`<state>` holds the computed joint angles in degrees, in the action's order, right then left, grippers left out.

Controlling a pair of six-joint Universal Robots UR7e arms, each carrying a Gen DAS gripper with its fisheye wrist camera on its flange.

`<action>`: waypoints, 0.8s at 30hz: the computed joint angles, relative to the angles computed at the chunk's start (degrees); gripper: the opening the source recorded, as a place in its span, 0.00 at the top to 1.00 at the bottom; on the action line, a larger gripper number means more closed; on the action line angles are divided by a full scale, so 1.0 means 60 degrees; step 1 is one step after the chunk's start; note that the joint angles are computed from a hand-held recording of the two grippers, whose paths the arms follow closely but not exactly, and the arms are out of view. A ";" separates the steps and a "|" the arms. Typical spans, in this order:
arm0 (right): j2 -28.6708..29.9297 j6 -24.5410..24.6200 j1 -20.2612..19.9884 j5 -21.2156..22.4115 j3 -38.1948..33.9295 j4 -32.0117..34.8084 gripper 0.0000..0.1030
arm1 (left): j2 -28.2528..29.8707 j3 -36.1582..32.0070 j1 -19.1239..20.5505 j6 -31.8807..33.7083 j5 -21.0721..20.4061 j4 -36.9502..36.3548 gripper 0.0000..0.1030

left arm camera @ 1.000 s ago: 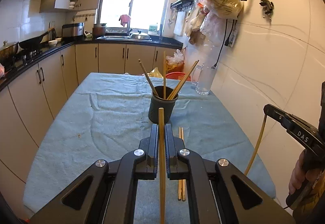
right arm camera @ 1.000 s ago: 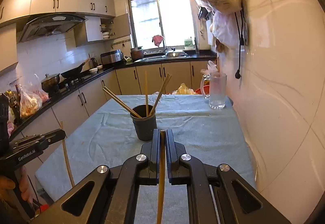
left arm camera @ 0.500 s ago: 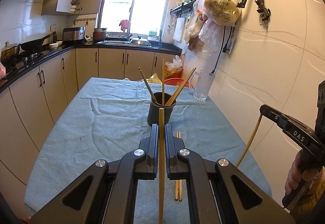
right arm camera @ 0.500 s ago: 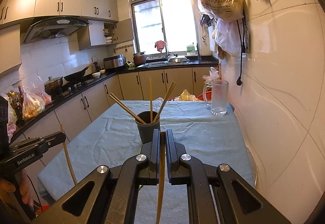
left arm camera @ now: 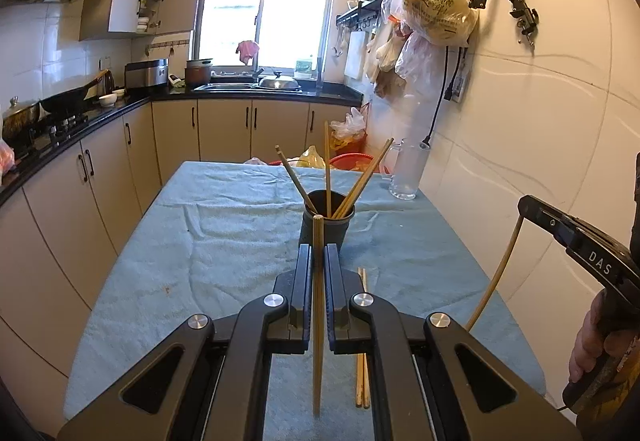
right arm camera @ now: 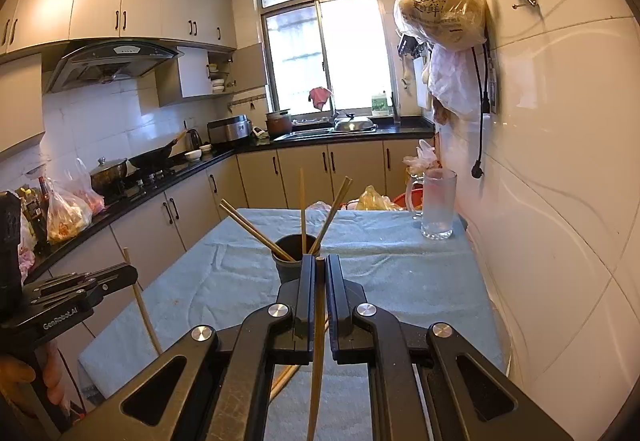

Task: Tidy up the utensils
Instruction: 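Lift both chopsticks upright and carry them over the black holder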

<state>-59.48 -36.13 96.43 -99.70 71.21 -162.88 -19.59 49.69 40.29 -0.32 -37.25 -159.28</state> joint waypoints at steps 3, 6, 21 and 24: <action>0.0100 0.0020 0.0001 0.0036 -0.0170 0.0092 0.95 | 0.0154 -0.0348 0.0022 0.0085 0.0032 0.0233 0.95; 0.0192 0.0050 0.0000 0.0083 -0.0333 0.0178 0.95 | 0.0311 -0.0649 0.0026 0.0222 0.0070 0.0379 0.95; 0.0723 0.0250 0.0015 0.0222 -0.1285 0.0682 0.95 | 0.0668 -0.1785 0.0080 0.0768 -0.0361 0.0751 0.95; 0.0921 0.0383 0.0018 0.0309 -0.1646 0.0845 0.95 | 0.0823 -0.2380 0.0112 0.0759 -0.0665 0.1043 0.95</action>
<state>-53.96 -33.84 96.54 -97.85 61.33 -157.81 -14.66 35.41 40.97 4.23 -41.24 -153.02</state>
